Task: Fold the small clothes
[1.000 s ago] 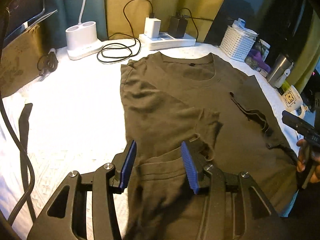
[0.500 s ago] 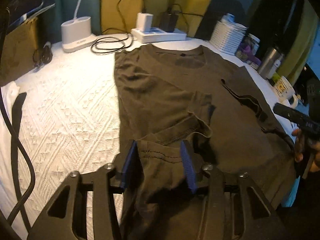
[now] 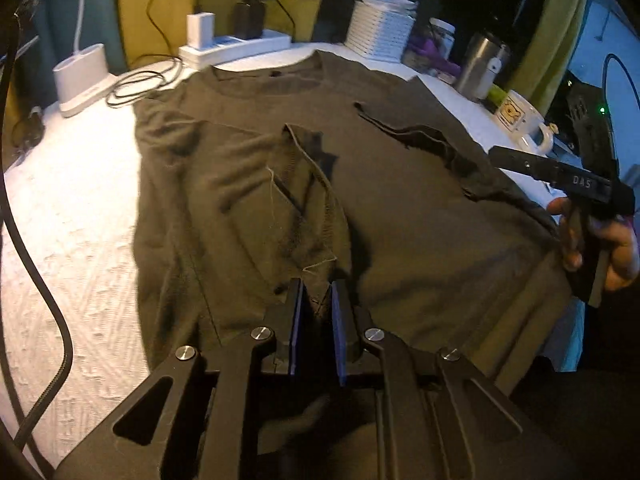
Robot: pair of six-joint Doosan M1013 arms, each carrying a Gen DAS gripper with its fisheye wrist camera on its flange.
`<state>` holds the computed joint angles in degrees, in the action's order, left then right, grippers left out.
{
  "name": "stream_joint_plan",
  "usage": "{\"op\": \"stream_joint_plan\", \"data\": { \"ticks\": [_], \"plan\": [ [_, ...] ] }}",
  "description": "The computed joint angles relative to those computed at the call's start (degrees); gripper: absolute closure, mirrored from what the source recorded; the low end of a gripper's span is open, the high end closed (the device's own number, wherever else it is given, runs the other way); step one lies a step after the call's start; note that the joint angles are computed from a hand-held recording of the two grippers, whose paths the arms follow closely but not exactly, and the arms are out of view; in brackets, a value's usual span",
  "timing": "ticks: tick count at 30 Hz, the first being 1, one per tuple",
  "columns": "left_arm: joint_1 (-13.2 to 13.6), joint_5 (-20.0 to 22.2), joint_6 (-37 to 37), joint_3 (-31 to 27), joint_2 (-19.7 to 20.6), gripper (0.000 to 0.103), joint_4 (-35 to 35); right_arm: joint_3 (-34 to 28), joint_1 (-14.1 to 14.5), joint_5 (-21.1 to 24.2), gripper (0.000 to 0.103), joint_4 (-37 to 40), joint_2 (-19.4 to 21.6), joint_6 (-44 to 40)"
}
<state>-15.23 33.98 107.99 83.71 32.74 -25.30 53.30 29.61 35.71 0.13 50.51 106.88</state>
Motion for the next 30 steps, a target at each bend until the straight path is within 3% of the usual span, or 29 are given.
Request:
{"op": "stream_joint_plan", "data": {
  "ticks": [5, 6, 8, 13, 24, 30],
  "plan": [
    [0.81, 1.02, 6.38, -1.41, -0.29, 0.085, -7.42, 1.52, -0.43, -1.35, 0.002, -0.64, -0.83, 1.18],
    [0.83, 0.61, 6.28, -1.73, -0.28, 0.081, -7.3, 1.78, -0.52, -1.6, 0.002, -0.95, -0.97, 1.7],
    [0.85, -0.23, 3.62, -2.98, 0.3, 0.056, -5.31, 2.41, -0.78, -2.15, 0.002, -1.26, -1.27, 2.25],
    [0.32, 2.67, -11.71, -9.19, 4.52, 0.056, 7.69, 3.4, -1.33, -2.55, 0.002, -2.7, -1.66, 4.03],
    [-1.22, 10.76, -1.92, -16.86, 9.92, 0.056, -1.75, 3.96, -2.16, -2.3, 0.002, -2.81, -1.7, 5.89],
    [-1.35, 10.11, 1.05, -16.11, 9.23, 0.056, -5.09, 3.96, -1.99, -2.17, 0.002, -3.35, -1.75, 5.74]
  ]
}}
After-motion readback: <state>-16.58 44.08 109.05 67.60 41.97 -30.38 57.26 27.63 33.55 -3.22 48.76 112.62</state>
